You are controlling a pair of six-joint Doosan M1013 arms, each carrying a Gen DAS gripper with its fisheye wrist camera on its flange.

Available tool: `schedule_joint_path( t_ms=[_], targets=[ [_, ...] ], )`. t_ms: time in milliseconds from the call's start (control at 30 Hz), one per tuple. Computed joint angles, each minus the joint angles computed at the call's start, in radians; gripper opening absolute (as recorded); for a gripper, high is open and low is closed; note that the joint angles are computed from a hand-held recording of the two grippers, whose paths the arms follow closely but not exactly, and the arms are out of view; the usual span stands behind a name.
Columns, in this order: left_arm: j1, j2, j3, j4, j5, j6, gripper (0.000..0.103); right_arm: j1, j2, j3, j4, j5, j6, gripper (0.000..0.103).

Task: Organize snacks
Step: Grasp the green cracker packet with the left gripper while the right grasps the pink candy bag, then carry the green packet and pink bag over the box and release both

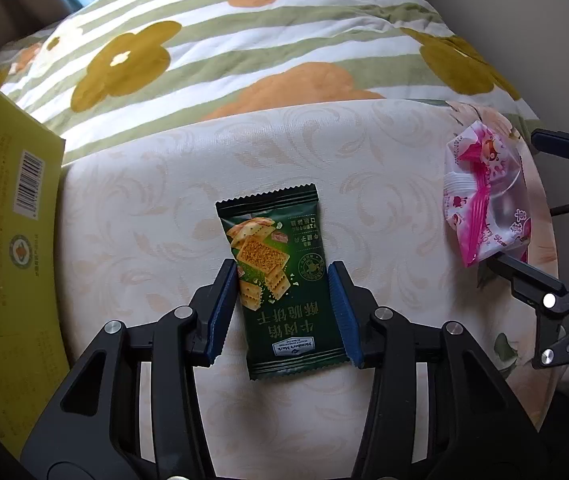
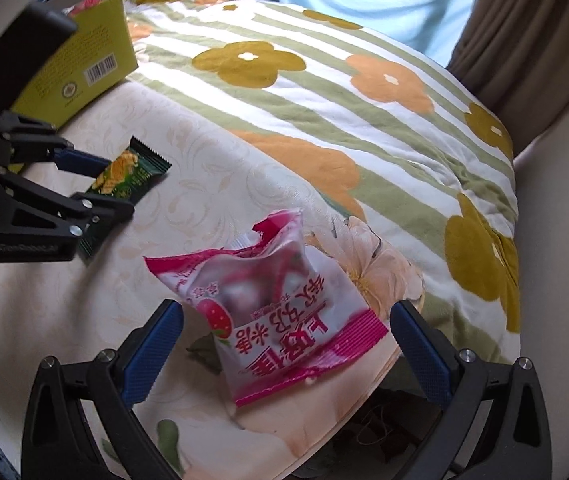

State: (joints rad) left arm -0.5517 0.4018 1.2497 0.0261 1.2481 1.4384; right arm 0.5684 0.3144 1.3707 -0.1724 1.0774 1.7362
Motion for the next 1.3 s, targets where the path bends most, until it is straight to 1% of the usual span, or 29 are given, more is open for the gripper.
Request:
schedule_joint_path(
  t_ms=[133,300,367,433,500,567,600,667,700,767,833,933,1033,1300],
  targets=[
    [-0.002,-0.003,0.003,0.01,-0.001,0.005,0.042,-0.003,0.014,-0.002,0.006,0.007,-0.038,0.103],
    [-0.003,-0.007,0.009,0.013,-0.006,0.002,0.042,-0.02,0.024,0.003,0.065,-0.002,-0.057,0.103],
    [-0.002,-0.008,0.01,0.008,-0.006,0.002,0.042,-0.027,0.019,0.013,0.098,-0.028,-0.051,0.099],
    [0.001,-0.01,0.012,-0.003,-0.008,0.007,0.042,-0.023,0.02,0.013,0.098,-0.036,-0.04,0.098],
    [0.001,-0.01,0.014,0.0,-0.008,0.005,0.042,-0.021,0.017,0.017,0.102,-0.051,-0.035,0.095],
    [0.0,-0.011,0.015,0.003,-0.008,0.001,0.042,-0.016,0.012,0.023,0.102,-0.066,-0.021,0.083],
    [0.0,-0.012,0.016,0.002,-0.009,-0.001,0.042,-0.012,0.01,0.023,0.096,-0.069,-0.012,0.08],
    [0.003,-0.014,0.018,-0.005,-0.01,-0.004,0.042,-0.005,0.005,0.027,0.089,-0.082,0.005,0.063],
    [0.004,-0.016,0.021,-0.007,-0.015,-0.007,0.042,0.001,0.003,0.026,0.074,-0.084,0.022,0.059],
    [0.006,-0.024,0.027,-0.014,-0.029,-0.007,0.042,0.005,-0.001,0.025,0.062,-0.088,0.048,0.047],
    [0.01,-0.029,0.03,-0.02,-0.038,-0.005,0.042,0.005,-0.006,0.028,0.059,-0.095,0.077,0.044],
    [0.014,-0.037,0.031,-0.029,-0.047,-0.007,0.042,0.008,-0.016,0.036,0.049,-0.107,0.122,0.042],
    [0.016,-0.051,0.029,-0.031,-0.058,-0.006,0.042,0.012,-0.032,0.038,0.036,-0.122,0.161,0.041],
    [0.028,-0.096,-0.01,-0.044,-0.08,-0.006,0.042,0.036,-0.057,-0.015,-0.023,-0.112,0.246,0.041]
  ],
)
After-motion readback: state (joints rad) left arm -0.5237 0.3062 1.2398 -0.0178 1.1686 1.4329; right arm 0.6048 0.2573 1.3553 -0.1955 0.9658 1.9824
